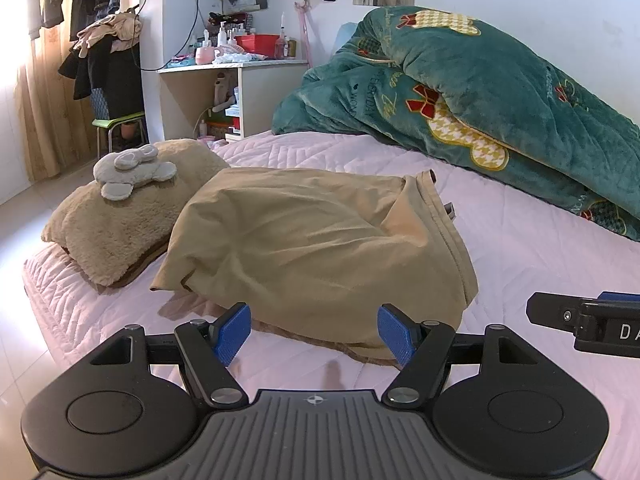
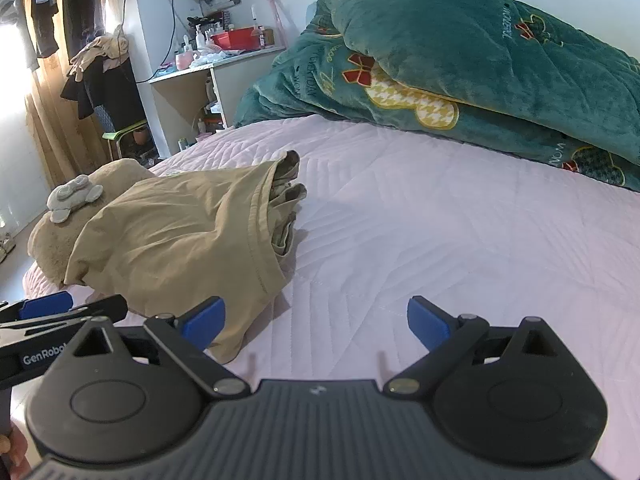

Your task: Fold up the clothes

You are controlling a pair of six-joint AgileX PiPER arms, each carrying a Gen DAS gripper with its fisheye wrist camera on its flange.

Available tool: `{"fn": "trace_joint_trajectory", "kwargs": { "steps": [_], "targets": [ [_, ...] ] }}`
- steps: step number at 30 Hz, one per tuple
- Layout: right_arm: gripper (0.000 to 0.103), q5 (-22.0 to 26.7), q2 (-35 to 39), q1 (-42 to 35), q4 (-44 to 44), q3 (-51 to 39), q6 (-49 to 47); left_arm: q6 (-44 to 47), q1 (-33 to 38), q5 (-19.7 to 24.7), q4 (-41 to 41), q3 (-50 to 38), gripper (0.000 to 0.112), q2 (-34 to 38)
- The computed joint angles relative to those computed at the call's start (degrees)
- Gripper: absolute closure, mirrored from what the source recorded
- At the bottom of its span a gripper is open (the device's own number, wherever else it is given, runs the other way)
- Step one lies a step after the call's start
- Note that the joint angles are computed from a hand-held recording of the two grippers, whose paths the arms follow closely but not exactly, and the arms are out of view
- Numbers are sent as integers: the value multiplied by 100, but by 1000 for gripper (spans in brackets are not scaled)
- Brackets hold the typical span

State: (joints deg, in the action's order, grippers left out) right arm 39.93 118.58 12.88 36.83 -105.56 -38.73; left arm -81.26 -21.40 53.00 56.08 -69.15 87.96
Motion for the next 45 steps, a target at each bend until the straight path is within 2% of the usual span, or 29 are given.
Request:
{"fn": "trace_joint_trajectory", "kwargs": {
  "steps": [8, 12, 16, 21, 25, 28, 34, 36, 40, 42, 45],
  "targets": [
    [4, -36, -5, 31, -36, 38, -7, 174, 58, -74, -91, -83, 40, 87],
    [4, -55, -8, 20, -12, 59, 0, 253, -5, 199, -300, -282, 36, 211],
    [4, -22, 21, 3, -41, 21, -6, -79, -22, 216, -68, -194, 28, 183],
    [4, -52, 14, -45, 73, 72, -95, -500, -199, 440, 437, -65, 27, 172],
    [4, -104, -8, -54, 120, 113, -155, -766, -188, 263, 630, 97, 26, 62],
    [4, -129, -17, -44, 72, 134, -176, -1032, -154, 117, 824, 236, 17, -47],
    [3, -123, -8, -18, 32, 132, -194, -1522, -53, -131, 1282, 485, 9, -219],
    [3, -114, -17, -8, 18, 144, -226, -1613, -13, -165, 1325, 487, 9, -222],
    [3, -119, -38, 43, -79, 154, -269, -1629, -21, 206, 1322, 242, 9, 44],
    [3, -89, -40, 59, -124, 136, -298, -1438, 81, 139, 1216, 257, 9, -12],
    [3, -75, -50, 58, -69, 149, -402, -1538, 237, -252, 1057, 384, 9, -225]
  ]
}}
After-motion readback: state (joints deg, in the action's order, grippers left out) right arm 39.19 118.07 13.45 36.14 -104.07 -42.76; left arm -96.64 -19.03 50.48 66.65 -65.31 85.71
